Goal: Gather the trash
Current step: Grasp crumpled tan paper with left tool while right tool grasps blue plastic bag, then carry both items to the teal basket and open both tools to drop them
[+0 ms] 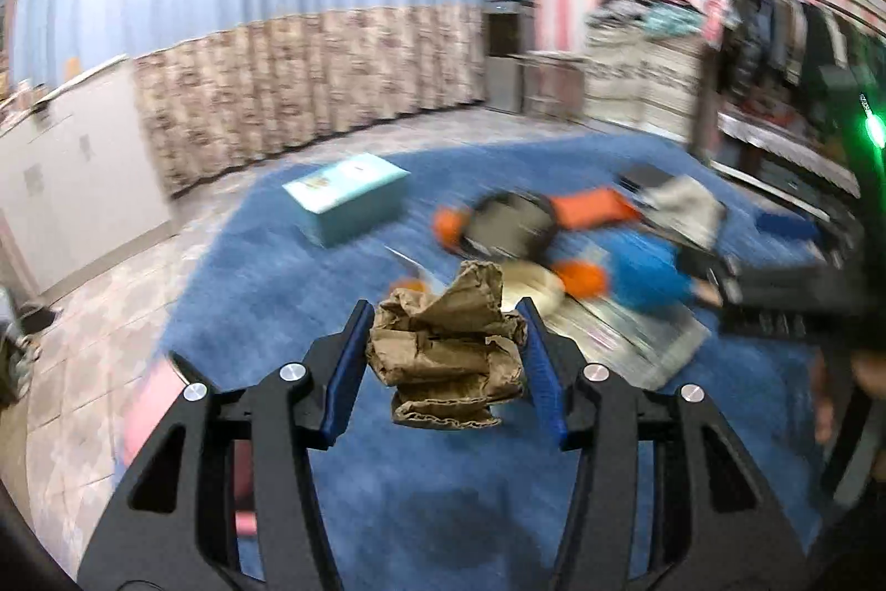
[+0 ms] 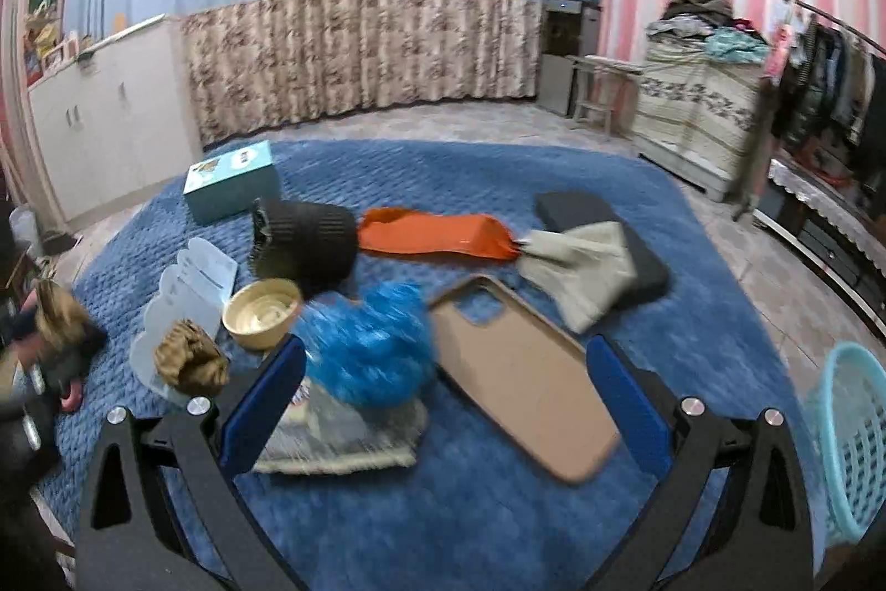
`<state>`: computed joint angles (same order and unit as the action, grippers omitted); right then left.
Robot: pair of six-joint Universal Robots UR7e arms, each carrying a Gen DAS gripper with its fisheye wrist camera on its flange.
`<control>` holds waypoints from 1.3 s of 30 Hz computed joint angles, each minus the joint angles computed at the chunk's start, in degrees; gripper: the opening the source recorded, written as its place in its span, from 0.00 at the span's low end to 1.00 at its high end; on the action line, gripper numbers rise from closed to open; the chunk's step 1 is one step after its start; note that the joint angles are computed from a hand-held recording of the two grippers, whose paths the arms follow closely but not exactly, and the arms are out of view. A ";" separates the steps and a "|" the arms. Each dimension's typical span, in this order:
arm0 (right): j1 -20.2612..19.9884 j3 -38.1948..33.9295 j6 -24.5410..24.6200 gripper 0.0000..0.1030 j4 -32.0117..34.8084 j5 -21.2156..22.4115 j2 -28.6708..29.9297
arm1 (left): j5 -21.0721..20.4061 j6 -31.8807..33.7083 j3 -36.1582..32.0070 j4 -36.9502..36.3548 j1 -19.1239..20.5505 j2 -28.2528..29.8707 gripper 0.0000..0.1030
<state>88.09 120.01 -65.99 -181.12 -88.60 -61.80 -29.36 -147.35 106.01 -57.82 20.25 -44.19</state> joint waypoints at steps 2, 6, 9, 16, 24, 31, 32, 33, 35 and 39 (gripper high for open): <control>1.10 0.04 -0.46 0.96 -2.35 -1.63 2.07 | -0.82 -3.60 -0.06 3.61 1.09 -1.34 0.50; 1.72 -0.23 -1.44 0.96 -3.96 -2.83 4.48 | -1.06 -6.77 0.28 6.46 2.35 -3.17 0.50; 1.71 0.39 -3.59 0.92 -5.79 -2.85 5.24 | -0.85 -7.24 0.55 7.27 2.92 -3.57 0.50; 0.84 0.12 -2.40 0.51 -2.52 -1.51 4.17 | 1.27 -5.64 0.09 6.58 4.29 -2.72 0.50; 0.56 -0.09 -3.31 0.37 -0.47 0.52 3.13 | 2.40 -3.73 -0.09 5.13 4.97 -2.48 0.50; 0.37 1.18 -5.21 0.35 -1.88 2.70 1.70 | 2.40 -3.91 -1.10 6.42 4.92 -1.83 0.50; 0.29 1.37 -5.46 0.35 -2.13 2.99 1.44 | 2.45 -3.97 -1.41 6.72 4.93 -1.62 0.50; 0.22 1.48 -5.64 0.35 -2.37 3.22 1.26 | 2.48 -4.00 -1.68 7.02 4.89 -1.50 0.50; -0.02 1.63 -5.84 0.35 -2.51 3.85 0.71 | 2.57 -4.14 -2.42 7.76 4.82 -1.09 0.50; -0.49 1.65 -5.51 0.35 -1.86 4.98 -0.66 | 2.95 -4.19 -4.20 9.57 4.62 -0.21 0.50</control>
